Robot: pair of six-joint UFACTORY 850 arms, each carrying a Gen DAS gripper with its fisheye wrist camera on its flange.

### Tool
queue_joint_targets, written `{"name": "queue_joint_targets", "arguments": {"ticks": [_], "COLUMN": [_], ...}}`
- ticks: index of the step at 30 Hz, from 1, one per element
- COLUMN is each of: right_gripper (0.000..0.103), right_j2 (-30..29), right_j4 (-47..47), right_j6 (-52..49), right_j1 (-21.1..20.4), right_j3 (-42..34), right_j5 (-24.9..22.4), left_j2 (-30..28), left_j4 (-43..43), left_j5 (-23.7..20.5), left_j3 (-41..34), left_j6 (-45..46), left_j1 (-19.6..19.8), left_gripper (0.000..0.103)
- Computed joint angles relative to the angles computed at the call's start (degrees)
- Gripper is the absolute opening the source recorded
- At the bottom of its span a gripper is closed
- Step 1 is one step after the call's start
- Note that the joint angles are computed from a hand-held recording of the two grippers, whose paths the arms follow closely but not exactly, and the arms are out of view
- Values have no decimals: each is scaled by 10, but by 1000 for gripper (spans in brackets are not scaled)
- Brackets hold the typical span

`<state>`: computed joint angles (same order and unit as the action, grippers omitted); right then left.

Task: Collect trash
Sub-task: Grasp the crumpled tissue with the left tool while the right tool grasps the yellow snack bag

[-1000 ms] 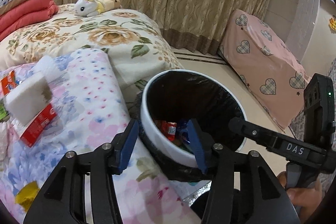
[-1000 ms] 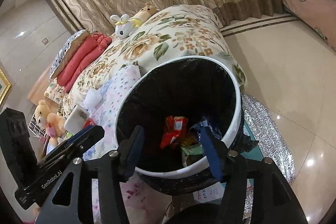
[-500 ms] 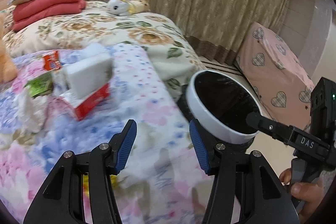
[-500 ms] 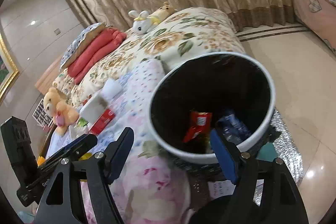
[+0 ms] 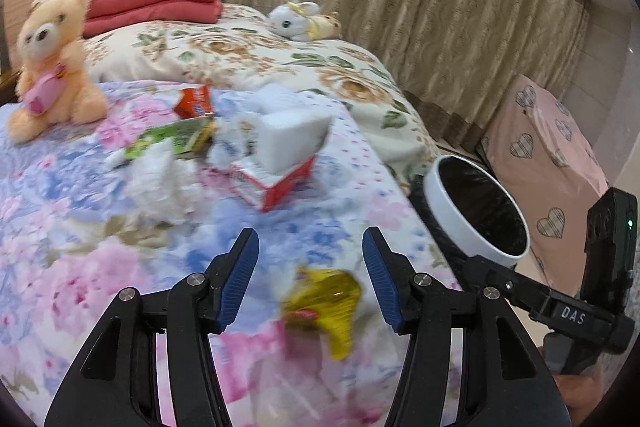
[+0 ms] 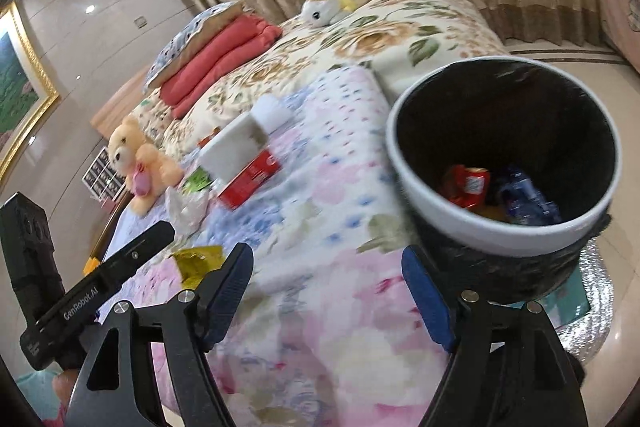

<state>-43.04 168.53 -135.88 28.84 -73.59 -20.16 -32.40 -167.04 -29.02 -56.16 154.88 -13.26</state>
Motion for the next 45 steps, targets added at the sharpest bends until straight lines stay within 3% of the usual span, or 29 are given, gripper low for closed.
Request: {"name": "queue_joint_targets", "arguments": {"ticks": [12, 22, 33, 41, 43, 44, 45], "right_gripper": [81, 82, 82, 81, 72, 59, 52], "right_j2": [-38, -63, -104, -127, -131, -134, -135], "right_j4": [-138, -218, -261, -271, -266, -286, -297], "right_j6": [117, 186, 212, 211, 203, 223, 235], "right_j1": [30, 44, 58, 60, 61, 60, 59], "right_j3": [-54, -96, -158, -198, -205, -208, -210], "right_j5": [15, 31, 68, 96, 105, 106, 105], "left_j2": [-3, -18, -48, -90, -99, -104, -110], "left_j4": [-35, -23, 23, 40, 2, -13, -4], "left_j5": [2, 19, 54, 91, 98, 102, 109], "left_j3": [25, 13, -41, -108, -120, -126, -134], "left_j6": [15, 8, -22, -52, -15, 4, -2], "left_j1": [54, 73, 84, 85, 81, 78, 77], "left_gripper": [58, 59, 69, 69, 67, 57, 40]}}
